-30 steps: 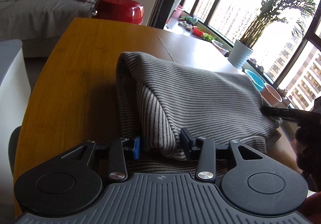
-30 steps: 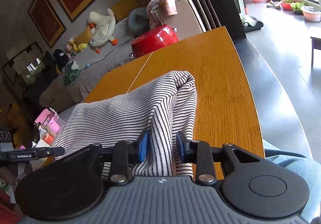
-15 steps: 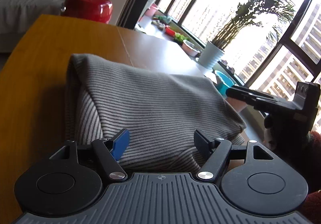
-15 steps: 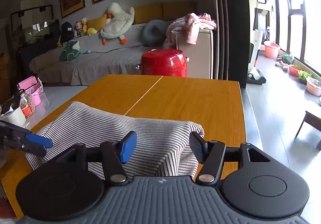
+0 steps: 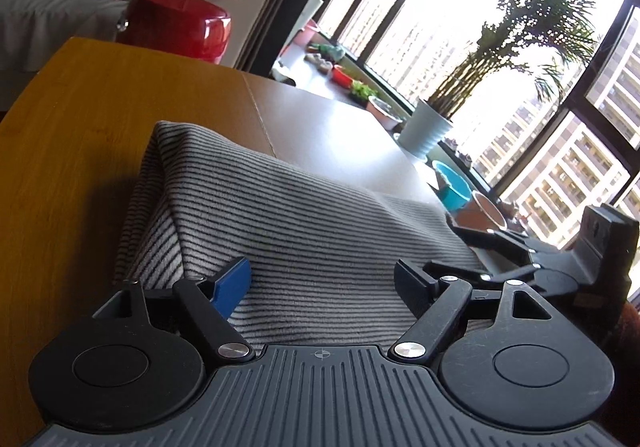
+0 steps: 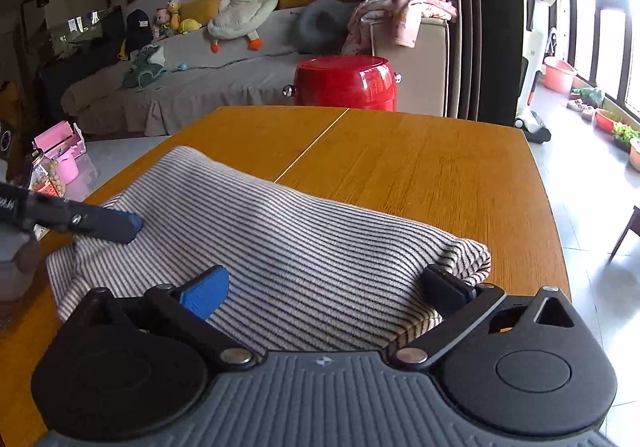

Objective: Fold clothes

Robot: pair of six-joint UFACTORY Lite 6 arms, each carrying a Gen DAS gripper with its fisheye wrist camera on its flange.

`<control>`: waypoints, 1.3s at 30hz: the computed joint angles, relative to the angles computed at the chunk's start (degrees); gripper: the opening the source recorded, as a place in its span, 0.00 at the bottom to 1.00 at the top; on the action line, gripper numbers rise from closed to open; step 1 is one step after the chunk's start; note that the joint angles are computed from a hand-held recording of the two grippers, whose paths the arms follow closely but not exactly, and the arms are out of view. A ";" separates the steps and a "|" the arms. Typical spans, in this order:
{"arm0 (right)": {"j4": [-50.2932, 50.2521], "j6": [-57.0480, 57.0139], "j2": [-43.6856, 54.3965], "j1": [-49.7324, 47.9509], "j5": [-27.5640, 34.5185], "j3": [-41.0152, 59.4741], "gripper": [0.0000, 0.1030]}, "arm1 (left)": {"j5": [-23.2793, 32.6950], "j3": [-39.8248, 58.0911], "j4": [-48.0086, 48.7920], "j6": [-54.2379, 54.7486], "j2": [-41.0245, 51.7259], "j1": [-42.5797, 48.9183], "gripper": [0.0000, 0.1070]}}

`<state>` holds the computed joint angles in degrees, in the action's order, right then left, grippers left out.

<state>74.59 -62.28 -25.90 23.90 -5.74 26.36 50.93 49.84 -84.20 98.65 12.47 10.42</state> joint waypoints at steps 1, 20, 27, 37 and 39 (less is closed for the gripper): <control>1.72 -0.67 -0.41 0.86 -1.05 -0.51 1.00 | -0.47 1.77 -0.59 -0.53 1.47 -0.96 0.84; 33.00 -18.12 -14.52 20.09 -10.38 -3.67 1.00 | -9.42 8.23 -4.82 -4.59 1.42 -4.23 0.83; 33.06 -22.00 -9.94 17.74 -19.73 -1.55 1.00 | 2.48 -0.14 4.39 -6.46 -6.50 1.47 0.83; 33.14 -20.30 -10.02 18.61 -20.73 -5.32 1.00 | -2.23 -0.02 2.51 -1.73 -1.59 -4.07 0.46; 33.09 -19.16 -10.38 20.06 -22.20 -5.67 1.00 | -2.51 2.98 1.14 -1.91 2.42 -4.89 0.40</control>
<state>107.68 -81.44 -36.28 43.96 -27.94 20.70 48.42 52.82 -83.05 96.74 14.89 5.52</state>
